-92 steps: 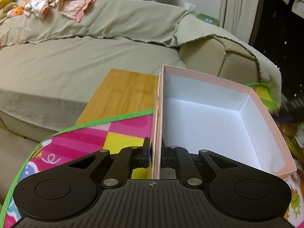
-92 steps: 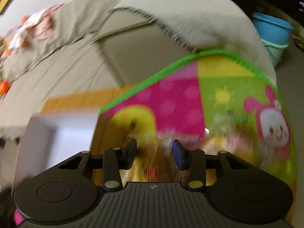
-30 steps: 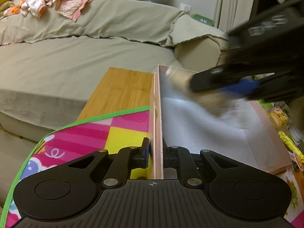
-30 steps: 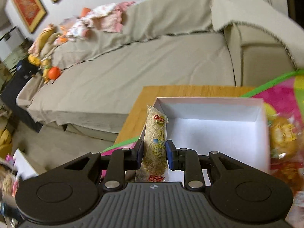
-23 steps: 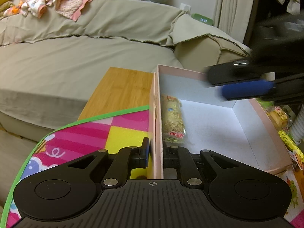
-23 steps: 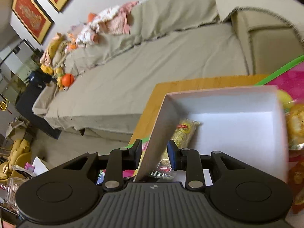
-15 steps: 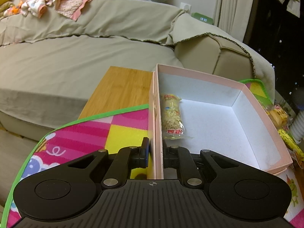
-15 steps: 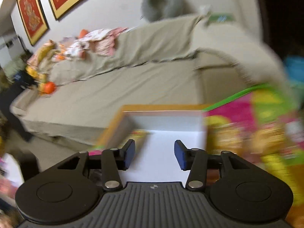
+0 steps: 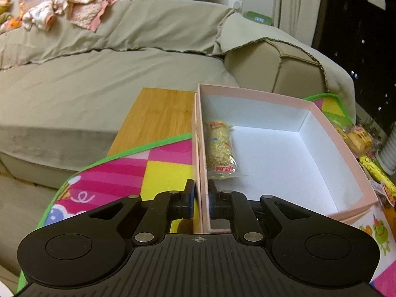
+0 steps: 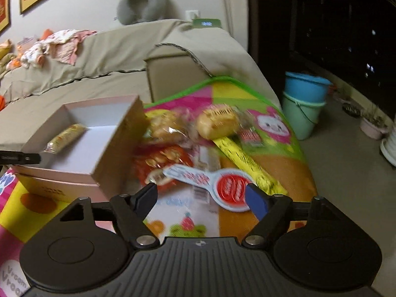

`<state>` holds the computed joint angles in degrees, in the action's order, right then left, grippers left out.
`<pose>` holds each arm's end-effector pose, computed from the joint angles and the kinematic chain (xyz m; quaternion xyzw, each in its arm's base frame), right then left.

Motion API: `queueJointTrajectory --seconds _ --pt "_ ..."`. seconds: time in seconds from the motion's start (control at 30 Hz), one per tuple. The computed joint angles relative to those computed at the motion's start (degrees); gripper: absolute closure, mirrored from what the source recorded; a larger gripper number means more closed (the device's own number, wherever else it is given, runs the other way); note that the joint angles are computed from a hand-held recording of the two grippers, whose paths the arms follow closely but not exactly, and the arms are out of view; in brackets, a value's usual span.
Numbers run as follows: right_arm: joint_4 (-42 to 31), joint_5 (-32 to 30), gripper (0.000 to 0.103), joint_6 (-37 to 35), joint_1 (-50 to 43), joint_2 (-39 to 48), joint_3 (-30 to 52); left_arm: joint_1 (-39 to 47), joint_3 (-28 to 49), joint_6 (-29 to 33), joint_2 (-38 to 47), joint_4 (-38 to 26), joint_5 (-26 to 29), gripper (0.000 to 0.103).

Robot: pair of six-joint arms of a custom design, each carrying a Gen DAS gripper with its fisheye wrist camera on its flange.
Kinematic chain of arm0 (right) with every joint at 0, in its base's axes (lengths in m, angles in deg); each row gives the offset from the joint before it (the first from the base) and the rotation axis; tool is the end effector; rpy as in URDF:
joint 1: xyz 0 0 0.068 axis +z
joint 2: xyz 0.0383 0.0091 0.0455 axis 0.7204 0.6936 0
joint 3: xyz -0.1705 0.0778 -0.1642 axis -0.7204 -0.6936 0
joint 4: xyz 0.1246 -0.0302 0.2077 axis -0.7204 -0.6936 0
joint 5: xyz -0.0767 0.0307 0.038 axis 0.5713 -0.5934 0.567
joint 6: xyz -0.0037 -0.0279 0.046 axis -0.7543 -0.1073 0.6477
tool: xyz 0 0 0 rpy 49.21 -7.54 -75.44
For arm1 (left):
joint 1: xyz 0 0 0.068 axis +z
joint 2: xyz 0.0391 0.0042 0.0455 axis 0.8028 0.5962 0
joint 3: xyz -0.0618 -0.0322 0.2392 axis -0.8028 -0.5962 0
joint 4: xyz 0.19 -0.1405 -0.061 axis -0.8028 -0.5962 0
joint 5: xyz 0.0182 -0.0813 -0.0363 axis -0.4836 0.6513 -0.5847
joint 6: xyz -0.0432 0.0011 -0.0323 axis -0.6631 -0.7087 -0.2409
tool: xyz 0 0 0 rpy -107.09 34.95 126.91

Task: Organize objects
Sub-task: 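Carry the biscuit stick into the pink box and release it with the right tool, then grasp the yellow Cheese bar with the right tool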

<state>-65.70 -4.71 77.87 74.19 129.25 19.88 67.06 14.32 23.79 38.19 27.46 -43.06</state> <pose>0.2114 0.0905 0.1014 0.1877 0.8870 -0.0445 0.4195 0.4005 0.0792 0.0799 0.1595 0.9002 -0.1267 0.3848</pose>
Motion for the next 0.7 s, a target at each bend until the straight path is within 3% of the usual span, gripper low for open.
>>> queueJointTrajectory --seconds 0.17,0.37,0.6,0.7 --pt "4.51 -1.5 0.022 1.54 -1.0 3.34 -1.33 0.5 0.49 1.2 -0.58 -2.13 0.57 0.091" --pt "4.71 1.54 0.02 0.8 0.4 5.92 -0.36 0.5 0.04 1.06 -0.67 -1.35 0.47 0.091" --pt "3.45 3.08 0.019 -1.19 0.34 4.15 -0.8 0.62 0.07 0.56 -0.59 -1.35 0.99 0.091" --pt "5.25 0.71 0.019 -4.45 -1.54 2.14 -2.18 0.77 0.4 0.48 -0.32 -1.51 1.35 0.091"
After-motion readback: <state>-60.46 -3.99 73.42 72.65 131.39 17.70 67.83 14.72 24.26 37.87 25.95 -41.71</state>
